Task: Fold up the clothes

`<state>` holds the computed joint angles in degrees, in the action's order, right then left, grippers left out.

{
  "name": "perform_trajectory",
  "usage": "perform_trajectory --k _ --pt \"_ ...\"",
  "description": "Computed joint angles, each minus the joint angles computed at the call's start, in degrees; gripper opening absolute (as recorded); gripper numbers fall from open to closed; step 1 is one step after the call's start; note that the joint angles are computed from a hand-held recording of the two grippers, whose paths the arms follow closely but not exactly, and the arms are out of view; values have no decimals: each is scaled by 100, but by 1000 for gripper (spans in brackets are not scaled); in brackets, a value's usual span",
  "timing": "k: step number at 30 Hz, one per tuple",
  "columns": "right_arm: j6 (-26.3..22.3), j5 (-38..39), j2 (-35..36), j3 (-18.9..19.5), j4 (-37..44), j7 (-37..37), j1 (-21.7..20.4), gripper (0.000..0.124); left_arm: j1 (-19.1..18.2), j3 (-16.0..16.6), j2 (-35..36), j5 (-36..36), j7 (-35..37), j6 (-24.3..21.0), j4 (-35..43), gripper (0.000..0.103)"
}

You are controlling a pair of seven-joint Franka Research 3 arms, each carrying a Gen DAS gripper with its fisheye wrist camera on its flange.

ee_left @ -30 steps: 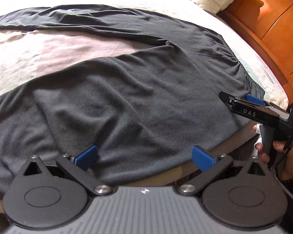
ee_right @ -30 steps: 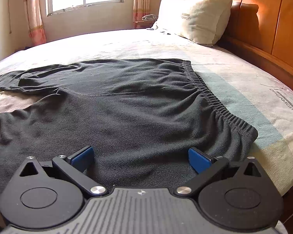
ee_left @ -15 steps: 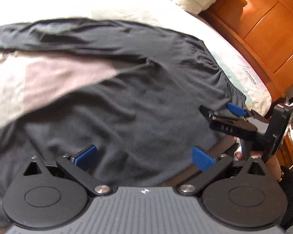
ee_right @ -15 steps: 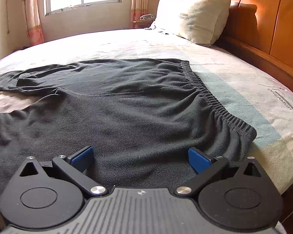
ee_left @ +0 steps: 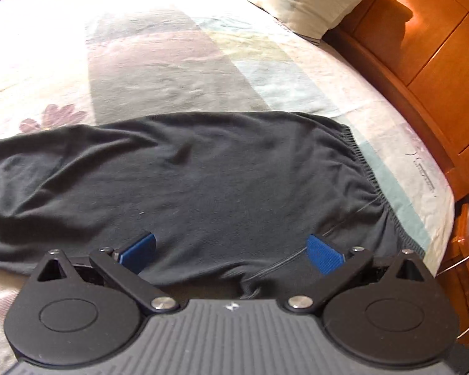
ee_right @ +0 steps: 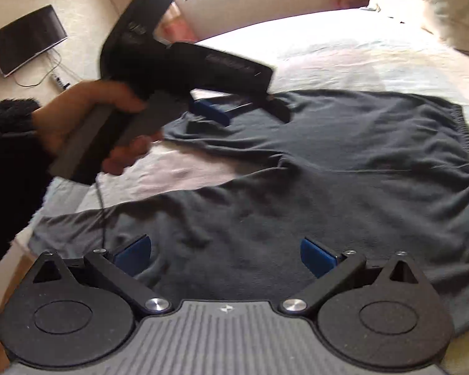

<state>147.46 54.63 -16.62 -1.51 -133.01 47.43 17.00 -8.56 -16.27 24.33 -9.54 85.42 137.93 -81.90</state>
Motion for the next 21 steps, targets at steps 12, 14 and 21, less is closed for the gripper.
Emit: perform_trajectory --k 12,14,21 --pt "-876 -458 148 44 143 729 -314 103 -26 -35 -155 77 28 -457 -314 102" --pt "-683 -786 59 163 65 841 -319 103 -51 45 -197 135 -7 -244 -314 102" --pt "-92 -1827 -233 342 -220 1238 -171 103 -113 342 141 626 -907 -367 -43 102"
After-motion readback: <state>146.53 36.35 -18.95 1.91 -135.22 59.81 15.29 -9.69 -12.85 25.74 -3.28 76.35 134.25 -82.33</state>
